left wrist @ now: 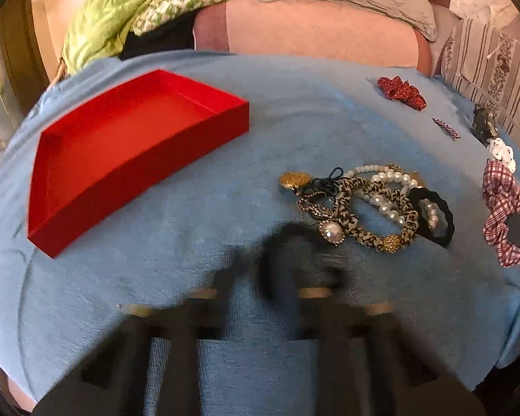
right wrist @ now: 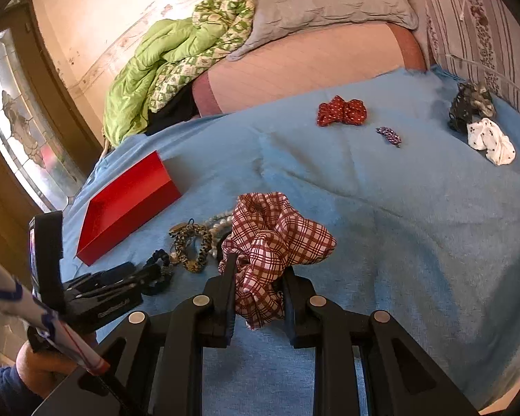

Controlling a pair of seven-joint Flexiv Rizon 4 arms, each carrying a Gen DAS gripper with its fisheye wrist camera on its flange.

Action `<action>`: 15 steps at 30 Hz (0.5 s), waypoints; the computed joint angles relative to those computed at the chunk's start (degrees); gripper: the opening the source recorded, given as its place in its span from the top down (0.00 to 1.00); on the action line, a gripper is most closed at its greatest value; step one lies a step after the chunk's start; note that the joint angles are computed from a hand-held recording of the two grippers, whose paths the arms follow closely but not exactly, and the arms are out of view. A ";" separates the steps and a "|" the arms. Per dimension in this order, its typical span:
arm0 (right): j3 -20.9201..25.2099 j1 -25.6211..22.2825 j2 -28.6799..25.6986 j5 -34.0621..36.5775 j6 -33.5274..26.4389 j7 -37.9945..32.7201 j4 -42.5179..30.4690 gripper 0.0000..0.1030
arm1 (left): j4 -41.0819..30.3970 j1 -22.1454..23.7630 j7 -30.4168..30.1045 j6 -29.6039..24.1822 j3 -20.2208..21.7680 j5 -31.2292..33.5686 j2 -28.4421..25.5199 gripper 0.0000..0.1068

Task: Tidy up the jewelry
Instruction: 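Grasp the pink plaid scrunchie with the right tool while the left tool grasps the black beaded bracelet, then carry scrunchie and black bracelet into the red tray and open both tools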

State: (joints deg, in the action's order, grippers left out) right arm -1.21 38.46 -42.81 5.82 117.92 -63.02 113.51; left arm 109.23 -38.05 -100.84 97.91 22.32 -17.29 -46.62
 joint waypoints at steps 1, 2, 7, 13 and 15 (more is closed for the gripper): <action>-0.49 0.57 0.09 0.21 0.27 -0.40 0.12 0.77 | 0.47 1.15 0.17 0.69 -1.21 0.36 0.47 0.94; -1.10 1.33 0.21 0.70 0.37 -0.78 0.31 0.77 | 0.94 2.29 0.36 1.39 -2.43 0.57 0.88 0.94; -3.81 4.79 0.52 3.20 2.04 -4.01 0.74 0.77 | 4.02 6.08 2.30 7.46 -6.87 0.19 2.87 0.94; -3.44 5.81 0.57 3.99 2.70 -7.81 0.06 0.77 | 6.16 6.68 5.10 12.28 -8.24 -3.59 4.42 0.94; -2.73 5.36 0.56 3.38 2.29 -8.43 -0.46 0.77 | 6.95 8.18 6.02 13.54 -9.86 -4.30 5.24 0.94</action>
State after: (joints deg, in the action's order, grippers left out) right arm -3.94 43.83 -42.25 9.20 120.21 -71.45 113.05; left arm 116.18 -29.87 -94.82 111.45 12.46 -21.59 -41.38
